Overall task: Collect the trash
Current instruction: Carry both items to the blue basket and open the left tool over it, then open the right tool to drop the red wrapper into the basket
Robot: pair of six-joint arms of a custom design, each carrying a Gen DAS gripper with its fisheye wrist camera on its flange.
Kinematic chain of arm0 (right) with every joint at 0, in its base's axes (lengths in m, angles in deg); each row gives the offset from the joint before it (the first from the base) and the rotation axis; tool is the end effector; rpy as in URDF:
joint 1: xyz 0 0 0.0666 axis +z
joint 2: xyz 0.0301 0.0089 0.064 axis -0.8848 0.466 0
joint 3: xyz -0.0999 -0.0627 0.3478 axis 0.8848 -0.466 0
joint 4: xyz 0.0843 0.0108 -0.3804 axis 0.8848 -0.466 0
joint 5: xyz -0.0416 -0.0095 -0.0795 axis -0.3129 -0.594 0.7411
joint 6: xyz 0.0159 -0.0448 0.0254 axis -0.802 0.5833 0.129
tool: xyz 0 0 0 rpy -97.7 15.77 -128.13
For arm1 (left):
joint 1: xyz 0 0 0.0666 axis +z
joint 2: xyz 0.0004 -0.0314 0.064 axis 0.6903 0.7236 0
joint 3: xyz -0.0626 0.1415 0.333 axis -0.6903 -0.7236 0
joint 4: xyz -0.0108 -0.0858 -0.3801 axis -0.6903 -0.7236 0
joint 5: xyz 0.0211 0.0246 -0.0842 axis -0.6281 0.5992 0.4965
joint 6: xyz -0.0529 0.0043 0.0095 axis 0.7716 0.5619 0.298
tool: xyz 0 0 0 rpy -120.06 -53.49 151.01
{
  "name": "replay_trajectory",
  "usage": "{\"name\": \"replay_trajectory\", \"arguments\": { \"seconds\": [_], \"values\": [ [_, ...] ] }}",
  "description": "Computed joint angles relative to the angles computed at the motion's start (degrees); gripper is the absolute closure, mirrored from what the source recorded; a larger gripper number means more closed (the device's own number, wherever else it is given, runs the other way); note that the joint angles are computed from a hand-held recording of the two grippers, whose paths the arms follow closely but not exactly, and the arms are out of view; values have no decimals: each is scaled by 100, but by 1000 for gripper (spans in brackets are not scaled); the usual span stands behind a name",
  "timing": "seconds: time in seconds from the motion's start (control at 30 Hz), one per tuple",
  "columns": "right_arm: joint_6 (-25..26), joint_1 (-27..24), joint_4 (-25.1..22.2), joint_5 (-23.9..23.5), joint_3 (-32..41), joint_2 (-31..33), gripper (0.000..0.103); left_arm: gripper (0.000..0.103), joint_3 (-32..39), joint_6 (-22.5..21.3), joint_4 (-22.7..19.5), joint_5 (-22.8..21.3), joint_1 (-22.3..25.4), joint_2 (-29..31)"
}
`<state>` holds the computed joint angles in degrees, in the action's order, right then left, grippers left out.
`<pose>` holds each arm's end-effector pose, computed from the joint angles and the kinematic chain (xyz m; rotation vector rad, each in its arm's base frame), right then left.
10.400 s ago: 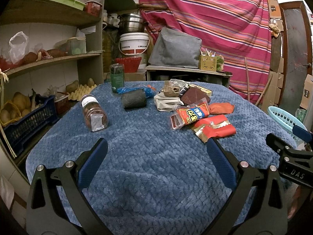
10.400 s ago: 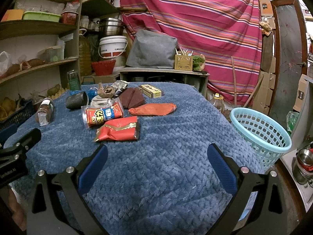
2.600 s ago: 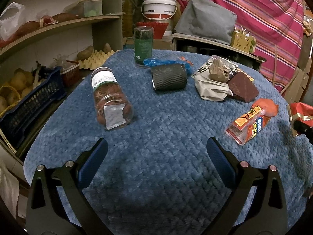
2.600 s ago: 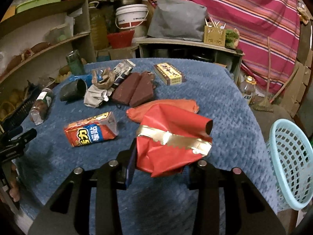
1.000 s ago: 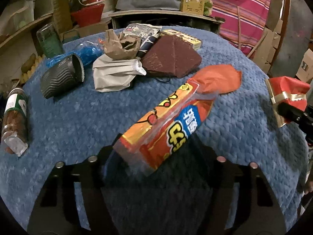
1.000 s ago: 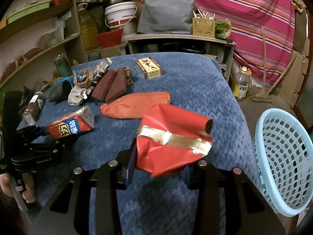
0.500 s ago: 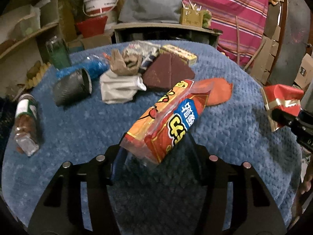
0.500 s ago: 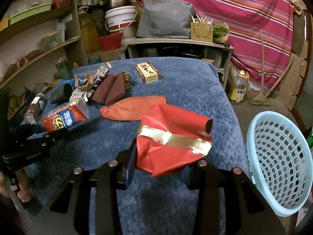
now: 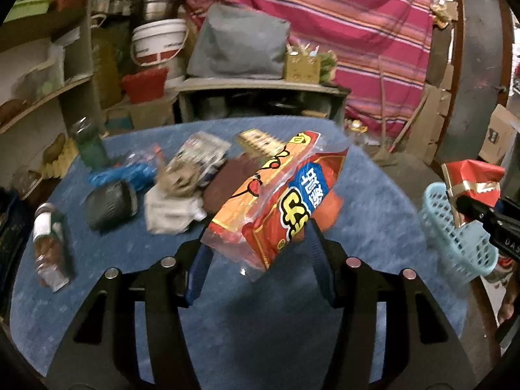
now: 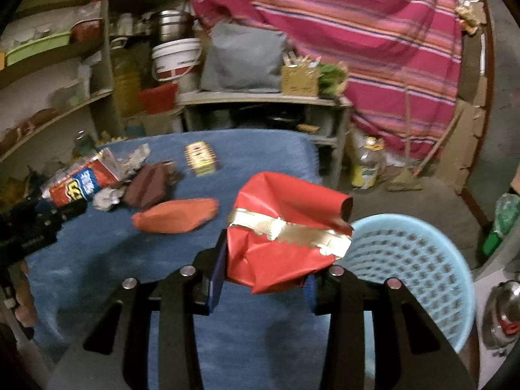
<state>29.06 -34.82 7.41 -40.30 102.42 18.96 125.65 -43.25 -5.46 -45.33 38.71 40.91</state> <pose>0.4466 0.2059 0.4233 0.4459 2.1397 -0.2046 0.5924 -0.0665 0.4231 0.6448 2.1321 -0.3708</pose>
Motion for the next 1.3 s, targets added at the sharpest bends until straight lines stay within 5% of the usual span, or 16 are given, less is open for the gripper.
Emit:
{"name": "replay_trajectory", "arguments": {
  "seconds": [0.27,0.63,1.1,1.23,1.3],
  "values": [
    [-249,-559,-316,203,-952,-1026,63,49,-134,79,170,-114,-805,-119],
    [-567,-1336,-400,-182,-1947,-1791,63,49,-452,-30,221,-252,-1995,-174],
    [-776,-1645,-403,-351,-2539,-2325,64,47,-310,-290,-7,-449,-2640,109],
    [-843,-1692,-401,-407,-2604,-2369,63,27,-231,-120,4,-351,-2625,100],
    [-845,-1698,-383,-438,-2612,-2354,63,26,-241,-55,52,-314,-2581,58]
  ]
}}
